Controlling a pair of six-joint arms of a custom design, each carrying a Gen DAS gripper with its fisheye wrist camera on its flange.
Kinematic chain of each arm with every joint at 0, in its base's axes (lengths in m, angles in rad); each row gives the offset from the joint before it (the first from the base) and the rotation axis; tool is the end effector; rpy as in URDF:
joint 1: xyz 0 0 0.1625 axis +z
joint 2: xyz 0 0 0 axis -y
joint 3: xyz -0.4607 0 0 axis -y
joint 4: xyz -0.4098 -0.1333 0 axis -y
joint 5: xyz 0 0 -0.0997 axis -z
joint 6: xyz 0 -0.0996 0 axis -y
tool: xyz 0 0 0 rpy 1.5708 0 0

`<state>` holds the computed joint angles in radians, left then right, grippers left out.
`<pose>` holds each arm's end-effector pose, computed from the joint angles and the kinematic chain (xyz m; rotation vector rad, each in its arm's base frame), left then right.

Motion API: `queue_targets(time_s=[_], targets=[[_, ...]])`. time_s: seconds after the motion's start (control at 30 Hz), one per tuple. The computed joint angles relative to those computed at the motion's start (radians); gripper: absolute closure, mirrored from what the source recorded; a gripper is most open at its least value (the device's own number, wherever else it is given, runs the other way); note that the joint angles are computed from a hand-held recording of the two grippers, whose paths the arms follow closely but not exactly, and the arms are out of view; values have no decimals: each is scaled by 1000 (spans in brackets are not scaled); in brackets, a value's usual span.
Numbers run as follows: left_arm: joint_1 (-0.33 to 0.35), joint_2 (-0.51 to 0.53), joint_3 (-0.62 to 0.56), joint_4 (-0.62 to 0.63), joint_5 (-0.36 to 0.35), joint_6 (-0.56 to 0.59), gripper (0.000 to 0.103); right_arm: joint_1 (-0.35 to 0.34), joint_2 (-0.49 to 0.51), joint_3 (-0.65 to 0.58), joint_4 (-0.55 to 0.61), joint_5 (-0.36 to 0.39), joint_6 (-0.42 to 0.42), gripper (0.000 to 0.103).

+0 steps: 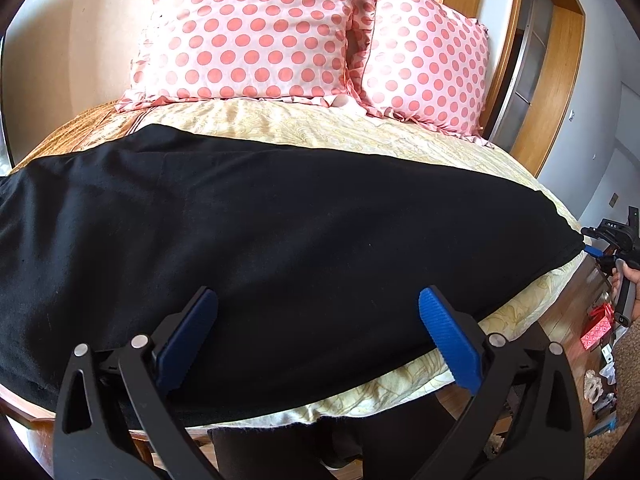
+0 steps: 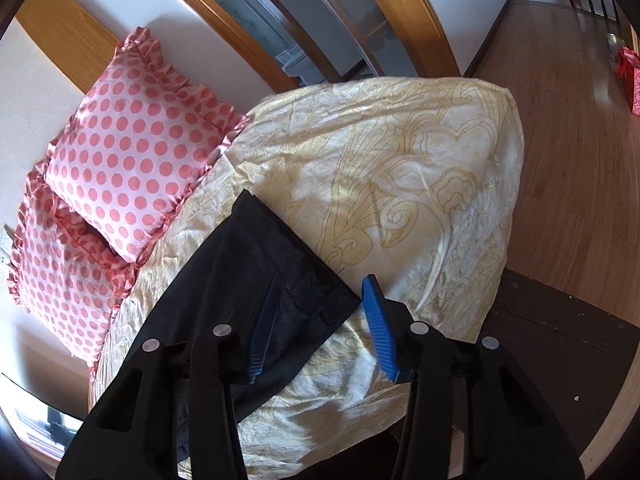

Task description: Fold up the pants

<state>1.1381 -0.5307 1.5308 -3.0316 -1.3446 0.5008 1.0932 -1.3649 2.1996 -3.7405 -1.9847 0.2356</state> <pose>-0.1737 -0.7472 0.0082 1.2065 2.5619 -0.6525 -0.1384 -0.4703 0.3854 -1.0643 -1.8562 1.5982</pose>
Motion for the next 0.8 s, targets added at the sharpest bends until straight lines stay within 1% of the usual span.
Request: queue_targets(time_s=[0.03,0.07,0.13,0.17,0.27,0.3,0.37,0.4,0.47,0.53,0.57,0.6,0.67,0.7,0.73,0.8], targets=[[0,-1,2,-1,0,1,2,6,3,2,-5,-14,4,60],[-1,0,1,-1,0,2,2,1,2,11,-18,5,24,60],[0,0,3,-4,-1,1,2,-23,-6,34,-42,77,89,63],[0,0,2,-4,-1,1,2,-36,-9,46,-55,113,127,66],[0,1,2,-5,-2,3,2,-95,-6,81,-117,287,246,67],[1,1,2,-5,-1,3,2,-108,0,82,-126,333,263,67],[0,1,1,-4,1,4,2,-117,19,73,-143,384,283,67],[0,0,1,-2,1,3,2,-118,26,70,-147,397,293,67],[0,0,2,-2,0,1,2,-111,36,60,-139,406,303,67],[0,-1,-1,5,-4,-7,2,-95,39,61,-138,379,306,66],[0,-1,-2,7,-6,-8,2,-88,38,61,-133,363,303,63],[1,0,-2,6,-8,-9,2,-88,40,61,-139,362,305,63],[1,0,-1,5,-5,-5,2,-93,43,65,-153,372,336,63],[0,0,-1,4,-4,-4,2,-89,41,64,-148,364,339,63],[1,0,-2,3,-5,-2,2,-81,41,60,-144,340,323,63],[1,1,-2,1,-7,-1,2,-59,50,39,-139,269,279,64]])
